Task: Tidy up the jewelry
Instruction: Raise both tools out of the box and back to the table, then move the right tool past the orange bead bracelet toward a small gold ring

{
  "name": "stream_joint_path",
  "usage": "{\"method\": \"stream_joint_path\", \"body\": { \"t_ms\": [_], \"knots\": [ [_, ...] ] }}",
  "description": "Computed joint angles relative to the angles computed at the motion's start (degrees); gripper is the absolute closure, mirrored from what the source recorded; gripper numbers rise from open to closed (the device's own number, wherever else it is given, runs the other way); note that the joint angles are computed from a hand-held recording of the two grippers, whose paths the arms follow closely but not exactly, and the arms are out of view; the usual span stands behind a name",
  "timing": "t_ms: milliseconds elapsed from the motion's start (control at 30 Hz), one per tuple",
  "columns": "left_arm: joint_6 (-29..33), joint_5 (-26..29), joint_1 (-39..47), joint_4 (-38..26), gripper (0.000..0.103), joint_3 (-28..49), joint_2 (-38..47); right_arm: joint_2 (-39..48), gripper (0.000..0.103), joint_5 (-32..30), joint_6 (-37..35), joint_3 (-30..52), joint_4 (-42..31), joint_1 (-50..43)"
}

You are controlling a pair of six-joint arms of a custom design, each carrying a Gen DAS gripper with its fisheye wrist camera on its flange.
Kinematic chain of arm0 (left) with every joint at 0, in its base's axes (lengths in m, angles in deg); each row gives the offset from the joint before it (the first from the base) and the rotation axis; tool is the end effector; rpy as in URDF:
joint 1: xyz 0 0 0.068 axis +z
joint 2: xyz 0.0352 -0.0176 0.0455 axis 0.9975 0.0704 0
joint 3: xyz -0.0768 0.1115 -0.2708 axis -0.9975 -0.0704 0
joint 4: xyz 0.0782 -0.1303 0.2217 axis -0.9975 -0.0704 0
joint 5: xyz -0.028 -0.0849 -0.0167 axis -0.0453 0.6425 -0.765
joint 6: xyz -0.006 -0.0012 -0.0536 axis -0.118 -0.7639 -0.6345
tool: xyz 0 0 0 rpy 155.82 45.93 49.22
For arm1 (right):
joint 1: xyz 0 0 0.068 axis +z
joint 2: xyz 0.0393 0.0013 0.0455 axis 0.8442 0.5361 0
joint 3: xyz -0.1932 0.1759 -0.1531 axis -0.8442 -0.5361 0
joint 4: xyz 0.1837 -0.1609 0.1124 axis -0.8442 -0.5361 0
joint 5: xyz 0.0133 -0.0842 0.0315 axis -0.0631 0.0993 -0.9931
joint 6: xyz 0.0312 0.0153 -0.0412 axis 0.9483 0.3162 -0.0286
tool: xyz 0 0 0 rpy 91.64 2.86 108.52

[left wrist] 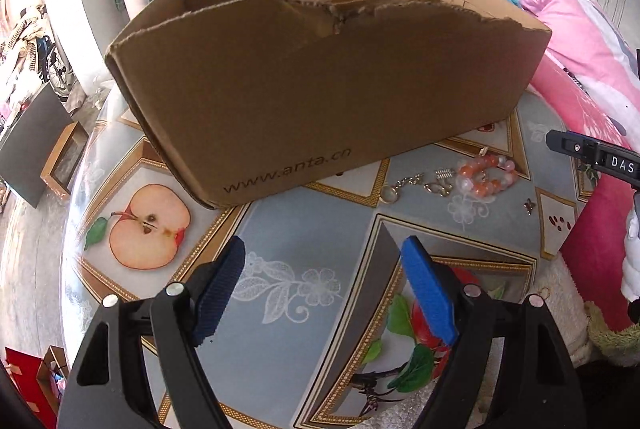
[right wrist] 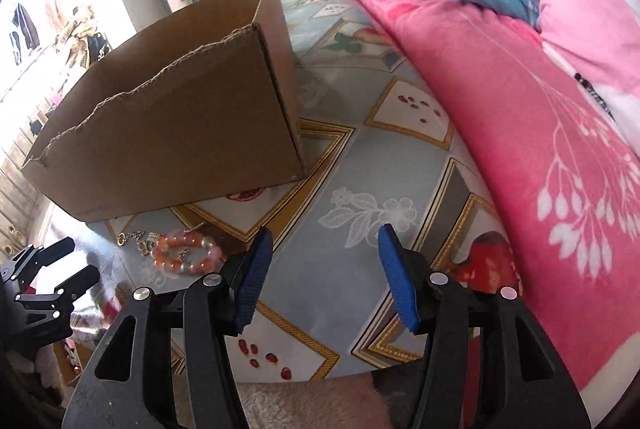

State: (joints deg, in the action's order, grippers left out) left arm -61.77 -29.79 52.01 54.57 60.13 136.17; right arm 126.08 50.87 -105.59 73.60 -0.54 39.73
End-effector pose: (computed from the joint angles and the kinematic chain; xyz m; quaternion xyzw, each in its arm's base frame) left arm 0.1857 -0.1103 0.2171 -0.0256 0.9554 0.0091 0.2942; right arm 0.3187 -0.0868 0.1982 -0.1153 0.9371 0.1020 0.3135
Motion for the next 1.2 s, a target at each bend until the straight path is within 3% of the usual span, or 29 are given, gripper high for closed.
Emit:
{"method": "stream_joint_path", "body": {
  "t_ms": [233,333,433,533,633,833,900,1033,1200],
  "knots": [
    [0.6,0.9,1.5,0.5,0.023,0.1,2.3,1.5,0.050,3.8,0.0,-2.4,8.9,3.6],
    [0.6,1.1,2.2,0.9,0.017,0.5,3.3,1.0,0.047,5.4,-0.5,-4.4,12.4,4.8],
    [0.4,1.4,2.8,1.0,0.005,0.6,4.2,2.6,0.042,5.2,-0.8,-3.1,12.7,5.2],
    [0.4,1.1,2.8,1.6,0.005,0.2,3.9,3.1,0.037,4.9,-2.3,-2.4,11.9,5.3],
    [0.5,1.2,2.9,1.6,0.005,-0.2,3.5,4.8,0.033,2.2,-2.5,0.5,8.4,4.1],
    [-0.8,0.4,2.1,1.8,0.005,-1.0,3.2,12.3,0.016,-9.2,-4.1,13.0,-7.1,0.1],
    [-2.1,-0.5,1.2,1.6,0.005,-1.1,2.9,13.9,0.014,-11.2,-5.6,15.8,-10.9,-0.7],
    [-4.4,-2.1,-0.8,0.9,0.005,-2.0,1.9,14.6,0.014,-11.7,-5.4,18.7,-14.3,-1.6],
    [-4.1,-1.9,-0.5,0.5,0.005,-1.9,1.4,10.3,0.015,-13.4,-5.2,16.5,-14.5,-3.6]
  ]
}}
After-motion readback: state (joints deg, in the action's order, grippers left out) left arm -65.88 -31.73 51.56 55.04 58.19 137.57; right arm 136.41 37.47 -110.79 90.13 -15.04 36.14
